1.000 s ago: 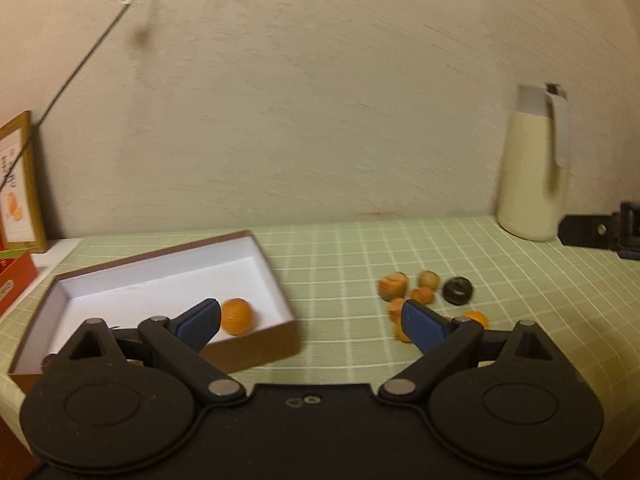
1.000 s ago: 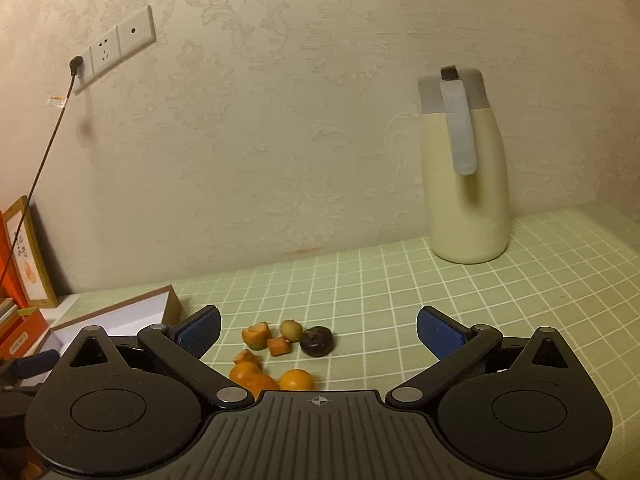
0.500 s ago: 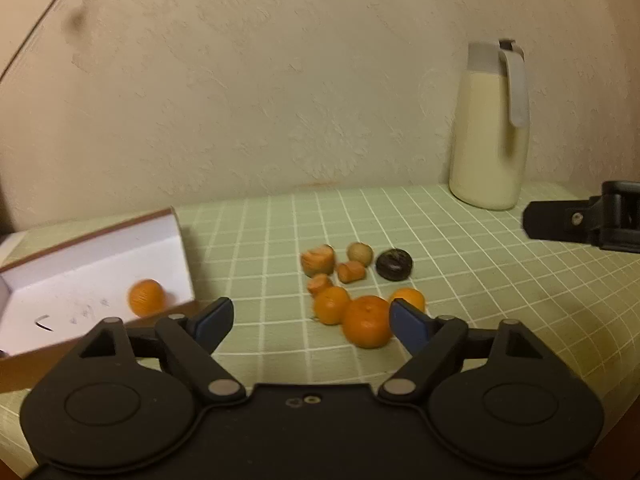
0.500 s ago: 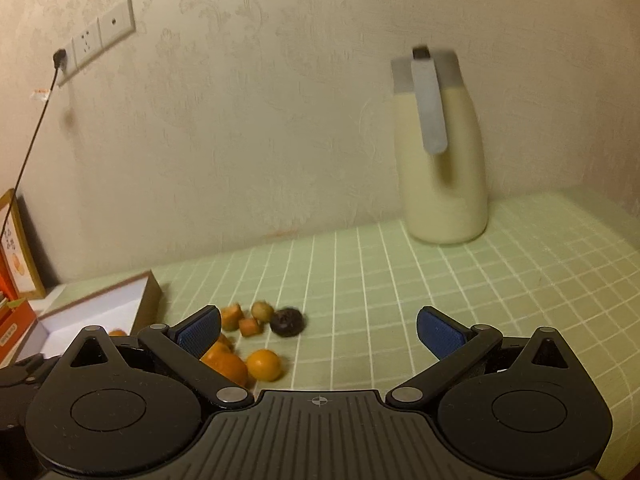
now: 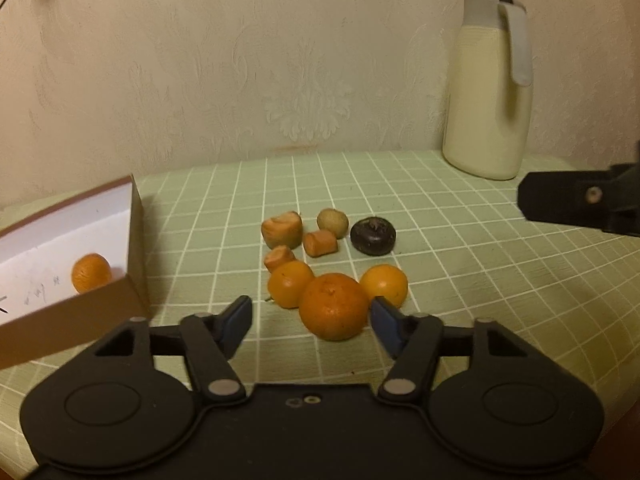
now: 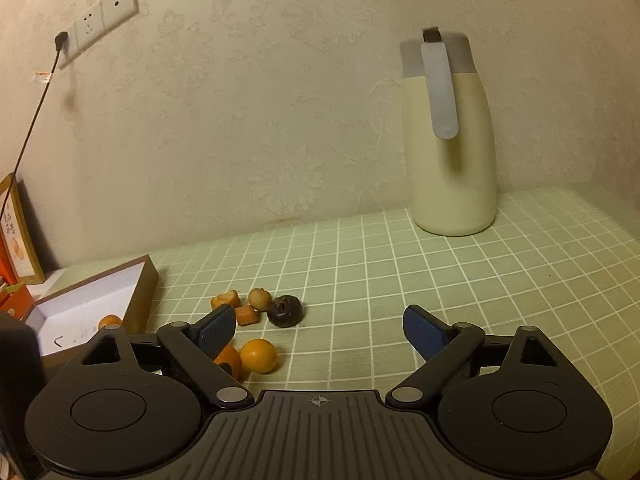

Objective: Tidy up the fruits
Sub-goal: 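Return the left gripper to the pile and grasp another orange mandarin, then grasp a smaller mandarin with the right gripper while the left holds its mandarin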

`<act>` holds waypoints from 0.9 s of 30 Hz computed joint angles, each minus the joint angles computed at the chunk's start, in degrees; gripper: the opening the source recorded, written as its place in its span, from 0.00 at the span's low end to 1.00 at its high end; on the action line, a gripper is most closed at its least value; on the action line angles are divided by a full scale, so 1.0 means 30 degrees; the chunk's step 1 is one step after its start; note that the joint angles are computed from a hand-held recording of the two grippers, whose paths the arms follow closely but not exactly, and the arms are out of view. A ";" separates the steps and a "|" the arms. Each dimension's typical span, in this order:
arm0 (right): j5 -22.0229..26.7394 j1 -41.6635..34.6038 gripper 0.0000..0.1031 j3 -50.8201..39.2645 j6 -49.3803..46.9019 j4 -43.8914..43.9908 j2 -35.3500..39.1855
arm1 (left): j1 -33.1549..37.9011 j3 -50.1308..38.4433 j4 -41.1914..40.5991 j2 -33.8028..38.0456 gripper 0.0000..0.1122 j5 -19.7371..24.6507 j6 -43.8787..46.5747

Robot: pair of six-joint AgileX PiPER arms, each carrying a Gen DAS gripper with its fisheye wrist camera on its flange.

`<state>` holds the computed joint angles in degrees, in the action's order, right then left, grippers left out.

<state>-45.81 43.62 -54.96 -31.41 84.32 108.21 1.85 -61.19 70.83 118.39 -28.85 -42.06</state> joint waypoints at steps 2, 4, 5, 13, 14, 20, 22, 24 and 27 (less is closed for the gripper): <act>0.0172 -0.0140 0.88 0.0040 0.0009 -0.0037 0.0001 | -0.0079 -0.0311 0.0766 0.0276 0.36 -0.0122 -0.0923; 0.0311 -0.0231 0.88 0.0019 0.0040 -0.0072 0.0065 | -0.0287 -0.0266 0.0633 0.0333 0.31 -0.0156 -0.0690; 0.0348 -0.0277 0.87 -0.0026 -0.0019 -0.0041 0.0114 | -0.0370 -0.0314 0.0789 0.0422 0.31 -0.0077 -0.0817; 0.2052 -0.1238 0.70 -0.0906 0.0494 -0.0695 0.1030 | -0.0452 -0.0492 -0.0035 0.0913 0.27 0.0090 -0.0136; 0.2266 -0.1358 0.70 -0.1181 0.0487 -0.0697 0.1240 | -0.0408 -0.0474 -0.0281 0.0936 0.27 0.0095 0.0129; 0.3178 -0.1717 0.57 -0.3561 -0.1356 0.0562 0.2794 | 0.0145 -0.0820 0.0019 0.0976 0.26 0.0392 -0.0379; 0.3598 -0.1806 0.54 -0.4443 -0.2225 0.1111 0.3435 | 0.0398 -0.0972 0.0456 0.0986 0.26 0.0421 -0.0789; 0.4189 -0.1971 0.50 -0.5201 -0.2906 0.1540 0.4036 | 0.0623 -0.1033 0.0635 0.0980 0.26 0.0439 -0.0838; 0.4786 -0.2044 0.50 -0.6048 -0.3770 0.2075 0.4711 | 0.1006 -0.1054 0.1075 0.0933 0.26 0.0350 -0.1104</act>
<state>-31.46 37.49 -73.10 -42.72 90.55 122.34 4.87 -64.35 74.05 121.18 -27.80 -45.38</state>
